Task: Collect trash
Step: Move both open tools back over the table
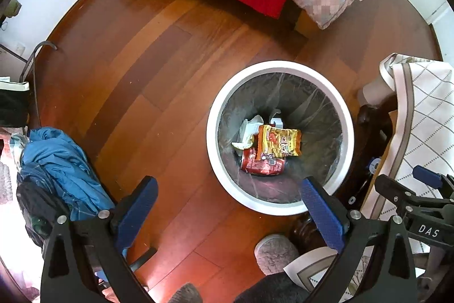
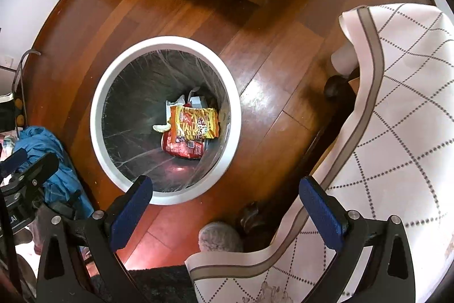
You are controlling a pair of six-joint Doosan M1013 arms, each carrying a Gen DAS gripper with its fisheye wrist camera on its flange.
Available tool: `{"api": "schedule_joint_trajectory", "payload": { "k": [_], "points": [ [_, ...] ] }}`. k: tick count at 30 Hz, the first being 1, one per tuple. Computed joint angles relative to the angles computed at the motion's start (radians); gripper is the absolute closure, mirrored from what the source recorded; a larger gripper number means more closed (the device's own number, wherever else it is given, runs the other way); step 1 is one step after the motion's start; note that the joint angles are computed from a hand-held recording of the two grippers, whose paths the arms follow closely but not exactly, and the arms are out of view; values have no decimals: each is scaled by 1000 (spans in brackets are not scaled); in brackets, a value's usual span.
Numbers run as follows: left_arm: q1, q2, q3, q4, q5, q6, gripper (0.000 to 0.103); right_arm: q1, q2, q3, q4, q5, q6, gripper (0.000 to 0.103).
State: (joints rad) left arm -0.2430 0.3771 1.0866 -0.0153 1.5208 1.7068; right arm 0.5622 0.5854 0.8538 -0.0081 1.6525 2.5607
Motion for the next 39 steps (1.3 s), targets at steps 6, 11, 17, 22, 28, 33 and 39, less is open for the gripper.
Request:
{"api": "schedule_joint_trajectory", "payload": {
  "k": [6,11,17,22,28,33,39],
  "points": [
    [-1,-42,19,-7,-23,3,0,20,-20,-22,-47,1,18,0],
    [2,-86,27,-19,-40,14,0,45,-41,-46,-98,10,30,0],
    [5,-152,33,-42,-77,33,0,86,-79,-68,-183,12,51,0],
    [-1,-210,48,-38,-118,45,0,125,-118,-77,-251,-6,85,0],
    [-20,-272,70,-37,-136,30,0,171,-192,-46,-315,-56,148,0],
    [-68,-332,128,-17,-178,14,0,221,-294,51,-365,-112,263,0],
    [-181,-385,232,-61,-177,24,0,292,-437,226,-413,-66,464,0]
  ]
}}
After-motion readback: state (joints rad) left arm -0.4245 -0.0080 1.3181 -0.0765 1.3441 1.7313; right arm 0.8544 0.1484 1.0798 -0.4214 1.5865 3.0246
